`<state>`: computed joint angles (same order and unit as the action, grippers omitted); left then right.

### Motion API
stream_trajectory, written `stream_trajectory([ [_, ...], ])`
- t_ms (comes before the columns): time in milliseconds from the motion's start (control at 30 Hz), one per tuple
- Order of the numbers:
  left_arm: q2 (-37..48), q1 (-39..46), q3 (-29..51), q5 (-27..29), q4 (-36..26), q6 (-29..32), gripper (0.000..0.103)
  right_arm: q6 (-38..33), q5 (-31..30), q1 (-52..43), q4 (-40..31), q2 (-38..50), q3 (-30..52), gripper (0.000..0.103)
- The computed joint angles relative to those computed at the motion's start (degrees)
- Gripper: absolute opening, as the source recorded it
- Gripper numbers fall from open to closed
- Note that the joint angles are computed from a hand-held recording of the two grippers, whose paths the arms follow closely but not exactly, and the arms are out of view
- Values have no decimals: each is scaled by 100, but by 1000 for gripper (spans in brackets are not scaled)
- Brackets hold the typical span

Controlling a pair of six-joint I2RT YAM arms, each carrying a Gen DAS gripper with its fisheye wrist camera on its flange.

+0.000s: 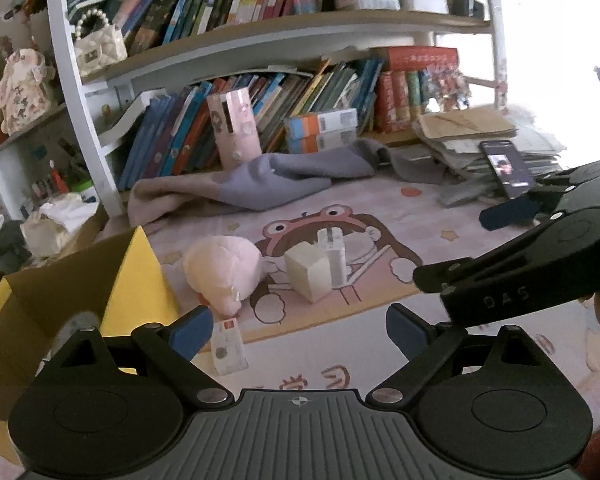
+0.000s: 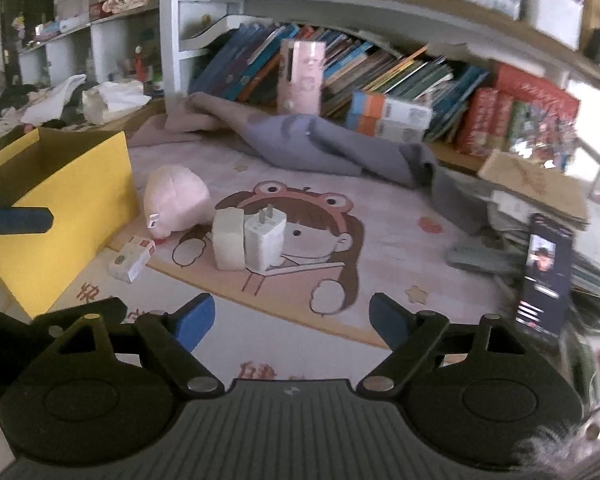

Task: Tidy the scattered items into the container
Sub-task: 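Withdraw both tools from the box and move toward the white plugs, then grasp the square white plug with the left tool while the right tool grasps the white charger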

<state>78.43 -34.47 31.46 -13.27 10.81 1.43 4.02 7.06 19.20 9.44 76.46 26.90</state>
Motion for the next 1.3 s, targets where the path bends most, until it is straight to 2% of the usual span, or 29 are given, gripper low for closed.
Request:
stream_trajectory([
  [100,567,-43,334,-227,142,-185,91,-177,-484,-327,231,693,407,77],
  [267,1333,9,840,-400,207,-441,90,-162,-1075,-684,441,1789,1203,75],
  [433,1819,7,1208,-375,236,-438,86,-279,-1296,-763,566,2524,1805,73],
  [533,2064,2,1411,-366,162,-379,82,-362,-1345,-790,391,2932,2232,68],
  [600,2185,9,1526,-363,99,-381,79,-354,-1304,-794,120,3131,2516,62],
  [867,2512,84,1828,-281,25,-387,73,-175,-1573,-815,132,3444,2787,62],
  [1133,2927,116,2174,-297,5,-376,71,-523,-1724,-830,154,3857,3173,62],
  [1167,2974,123,2214,-302,-4,-380,70,-533,-1732,-837,147,3921,3229,61],
  [1267,3107,156,2341,-283,-55,-414,68,-538,-2007,-927,59,4012,3353,44],
  [1300,3148,165,2382,-278,-70,-425,67,-577,-1948,-915,29,3985,3345,43],
])
